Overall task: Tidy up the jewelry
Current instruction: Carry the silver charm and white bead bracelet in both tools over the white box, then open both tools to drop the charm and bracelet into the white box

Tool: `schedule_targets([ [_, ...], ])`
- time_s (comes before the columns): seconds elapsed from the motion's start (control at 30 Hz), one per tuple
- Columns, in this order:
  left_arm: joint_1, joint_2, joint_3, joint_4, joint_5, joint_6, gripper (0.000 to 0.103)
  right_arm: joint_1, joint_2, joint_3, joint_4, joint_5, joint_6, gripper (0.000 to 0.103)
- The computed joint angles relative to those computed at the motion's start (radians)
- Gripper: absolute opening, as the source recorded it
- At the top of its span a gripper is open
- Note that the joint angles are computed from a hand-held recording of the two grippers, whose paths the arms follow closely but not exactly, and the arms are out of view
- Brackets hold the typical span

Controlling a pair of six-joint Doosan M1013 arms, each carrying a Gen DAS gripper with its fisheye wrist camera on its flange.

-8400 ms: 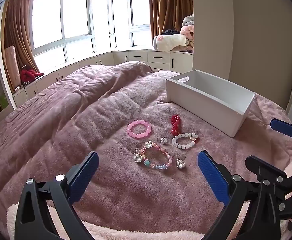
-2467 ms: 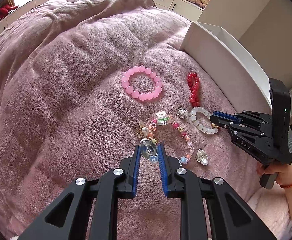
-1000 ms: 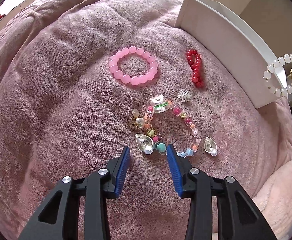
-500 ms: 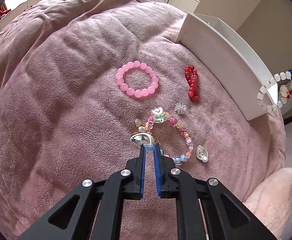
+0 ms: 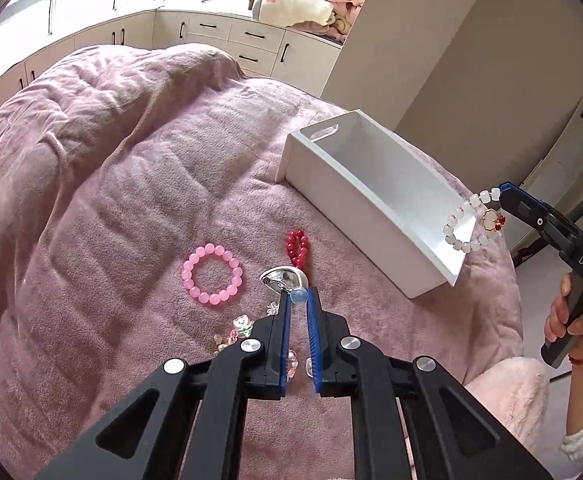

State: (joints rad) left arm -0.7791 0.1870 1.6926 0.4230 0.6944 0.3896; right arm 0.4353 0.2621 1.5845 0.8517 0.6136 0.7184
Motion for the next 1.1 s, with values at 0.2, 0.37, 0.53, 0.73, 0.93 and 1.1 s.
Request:
schedule_targets([
  [0.2,0.017,0.058,-0.134,-0.039,0.027,0.171,0.013,-0.026,-0.006,-0.016,-0.034,-0.03,0.025,0.011],
  [0.37,0.037,0.132,-0.27,-0.118,0.047,0.319,0.013,-0.051,0.001,-0.036,-0.073,-0.045,0.047,0.011],
  [0.53,0.062,0.225,-0.419,-0.22,0.09,0.451,0.013,-0.077,0.018,-0.059,-0.127,-0.041,0.096,0.011],
  [0.73,0.09,0.339,-0.576,-0.356,0.164,0.559,0.013,-0.096,0.044,-0.077,-0.205,-0.017,0.155,0.011],
  [0.93,0.111,0.458,-0.711,-0.419,0.292,0.603,0.014,-0.099,0.072,-0.087,-0.26,0.0,0.191,0.011],
  [1.1,0.117,0.522,-0.767,-0.429,0.356,0.615,0.014,-0.101,0.095,-0.095,-0.261,-0.001,0.209,0.011],
])
